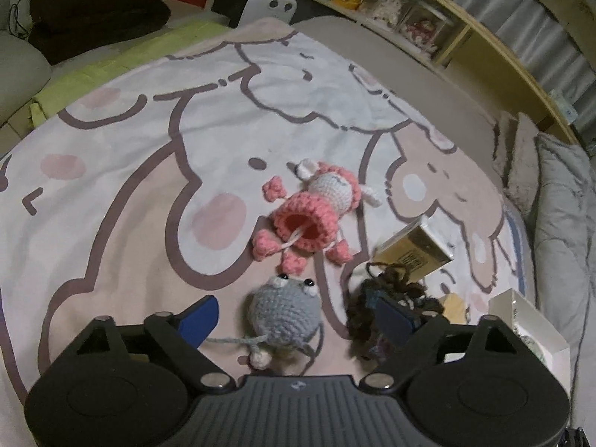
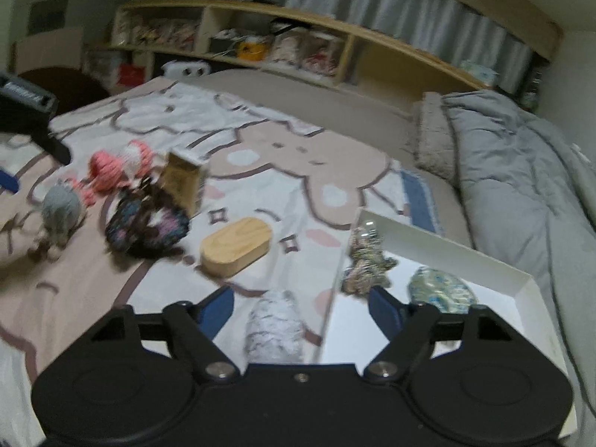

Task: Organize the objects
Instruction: 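Withdraw both tools from the tray back over the remaining toys, then grasp the grey crocheted creature with left tool while right tool grasps white lace bundle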

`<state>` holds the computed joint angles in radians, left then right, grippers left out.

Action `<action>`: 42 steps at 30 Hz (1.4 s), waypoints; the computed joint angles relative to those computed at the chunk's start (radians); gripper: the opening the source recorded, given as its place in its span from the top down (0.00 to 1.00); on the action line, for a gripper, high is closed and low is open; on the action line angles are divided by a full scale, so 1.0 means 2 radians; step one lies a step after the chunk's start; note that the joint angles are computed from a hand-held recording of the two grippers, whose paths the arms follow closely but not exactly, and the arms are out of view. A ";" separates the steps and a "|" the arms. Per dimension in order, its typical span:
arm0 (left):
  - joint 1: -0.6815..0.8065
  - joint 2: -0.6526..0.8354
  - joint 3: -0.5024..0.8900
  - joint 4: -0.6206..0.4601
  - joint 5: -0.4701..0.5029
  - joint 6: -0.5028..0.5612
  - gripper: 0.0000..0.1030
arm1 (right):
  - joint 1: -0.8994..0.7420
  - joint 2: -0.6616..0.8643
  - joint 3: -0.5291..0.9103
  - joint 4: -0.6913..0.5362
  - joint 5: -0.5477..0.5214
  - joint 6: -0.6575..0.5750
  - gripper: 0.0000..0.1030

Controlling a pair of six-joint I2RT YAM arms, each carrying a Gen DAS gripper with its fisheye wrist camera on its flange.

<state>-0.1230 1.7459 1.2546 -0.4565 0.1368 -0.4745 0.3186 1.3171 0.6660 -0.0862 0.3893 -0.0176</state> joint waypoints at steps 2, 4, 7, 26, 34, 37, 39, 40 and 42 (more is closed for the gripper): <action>-0.002 0.008 0.003 -0.005 -0.006 0.005 0.18 | 0.004 0.017 0.011 -0.013 -0.008 -0.007 0.36; -0.005 0.016 0.007 -0.010 -0.011 0.007 0.20 | 0.002 0.039 0.026 -0.029 -0.019 -0.011 0.44; -0.008 0.027 0.013 -0.016 -0.021 0.005 0.21 | 0.002 0.070 0.044 -0.047 -0.014 -0.010 0.46; -0.029 0.074 0.040 -0.015 -0.051 0.029 0.52 | -0.017 0.092 0.072 -0.086 -0.044 0.013 0.72; -0.044 0.038 0.011 0.004 -0.035 0.065 0.52 | -0.049 0.065 0.072 -0.102 -0.170 0.090 0.72; -0.052 0.023 -0.003 0.016 -0.033 0.076 0.52 | -0.054 0.077 0.079 -0.113 -0.186 0.104 0.72; -0.055 0.015 -0.011 0.021 -0.028 0.079 0.52 | -0.058 0.087 0.083 -0.114 -0.192 0.111 0.72; -0.057 0.011 -0.014 0.022 -0.025 0.080 0.52 | -0.061 0.090 0.084 -0.114 -0.196 0.115 0.72; -0.060 0.003 -0.022 0.027 -0.023 0.083 0.52 | -0.068 0.092 0.084 -0.112 -0.205 0.121 0.72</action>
<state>-0.2427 1.7522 1.2100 -0.4034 0.0907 -0.3081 0.1835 1.5018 0.8339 -0.3109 -0.0208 0.2235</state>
